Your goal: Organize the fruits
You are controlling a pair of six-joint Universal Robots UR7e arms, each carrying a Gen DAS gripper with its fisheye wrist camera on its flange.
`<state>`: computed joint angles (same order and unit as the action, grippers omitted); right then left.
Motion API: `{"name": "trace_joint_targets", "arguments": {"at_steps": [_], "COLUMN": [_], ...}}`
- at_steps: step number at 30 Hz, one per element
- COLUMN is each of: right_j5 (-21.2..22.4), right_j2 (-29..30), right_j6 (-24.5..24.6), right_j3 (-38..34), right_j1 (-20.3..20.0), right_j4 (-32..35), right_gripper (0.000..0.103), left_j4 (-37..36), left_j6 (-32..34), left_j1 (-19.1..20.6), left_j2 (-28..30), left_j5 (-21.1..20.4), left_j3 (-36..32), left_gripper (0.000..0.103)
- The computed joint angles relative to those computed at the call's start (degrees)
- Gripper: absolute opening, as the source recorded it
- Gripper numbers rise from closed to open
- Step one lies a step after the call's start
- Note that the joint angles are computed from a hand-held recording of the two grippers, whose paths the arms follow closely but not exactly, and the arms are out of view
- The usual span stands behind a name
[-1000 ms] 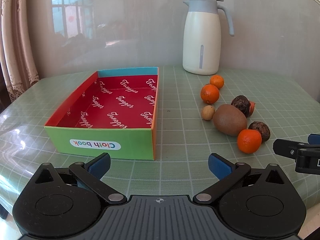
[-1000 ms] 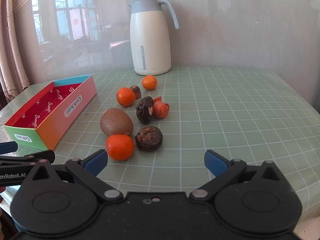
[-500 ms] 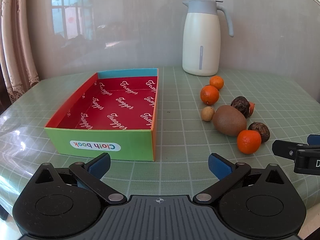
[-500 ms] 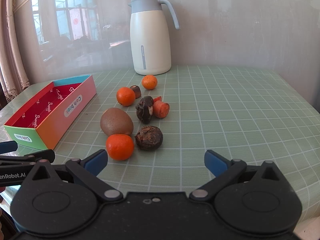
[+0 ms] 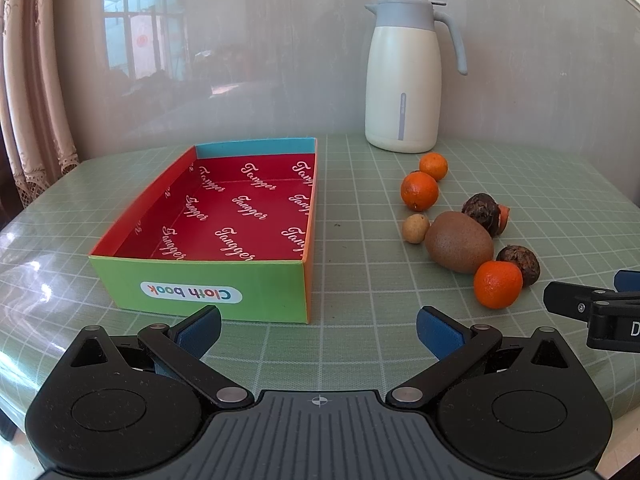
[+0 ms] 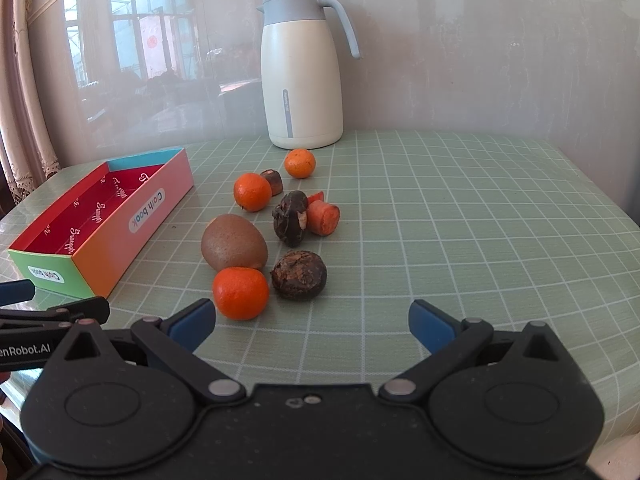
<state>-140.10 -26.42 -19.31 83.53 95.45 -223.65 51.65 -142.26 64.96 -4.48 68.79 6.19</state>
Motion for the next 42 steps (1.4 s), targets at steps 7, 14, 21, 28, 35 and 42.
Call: {"name": "trace_joint_targets", "arguments": {"at_steps": [7, 14, 21, 28, 35, 42], "right_j5": [-0.1, 0.0, -0.1, -0.2, -0.2, -0.2], "right_j2": [0.0, 0.0, 0.0, 0.0, 0.1, 0.0], "right_j6": [-0.1, -0.1, -0.1, -0.2, -0.3, -0.1], "right_j3": [0.0, 0.0, -0.1, -0.1, -0.1, -0.1], "right_j1": [0.0, 0.0, 0.0, 0.0, 0.0, 0.0], "right_j4": [0.0, 0.0, 0.1, 0.0, 0.0, 0.1], "right_gripper": [0.103, 0.103, 0.103, 0.103, 0.103, 0.103], "left_j4": [0.0, -0.5, -0.4, -0.5, -1.3, -3.0], "left_j6": [0.1, 0.1, 0.2, 0.1, 0.2, 0.7], "left_j1": [0.0, 0.1, 0.1, 0.1, 0.2, 0.2], "left_j2": [0.0, -0.3, -0.2, -0.3, -0.9, -2.4], "left_j5": [0.0, 0.1, 0.1, 0.3, 0.3, 0.8], "left_j3": [0.0, 0.7, 0.3, 0.7, 1.9, 5.1], "left_gripper": [0.103, 0.103, 0.103, 0.103, 0.103, 0.103]}}
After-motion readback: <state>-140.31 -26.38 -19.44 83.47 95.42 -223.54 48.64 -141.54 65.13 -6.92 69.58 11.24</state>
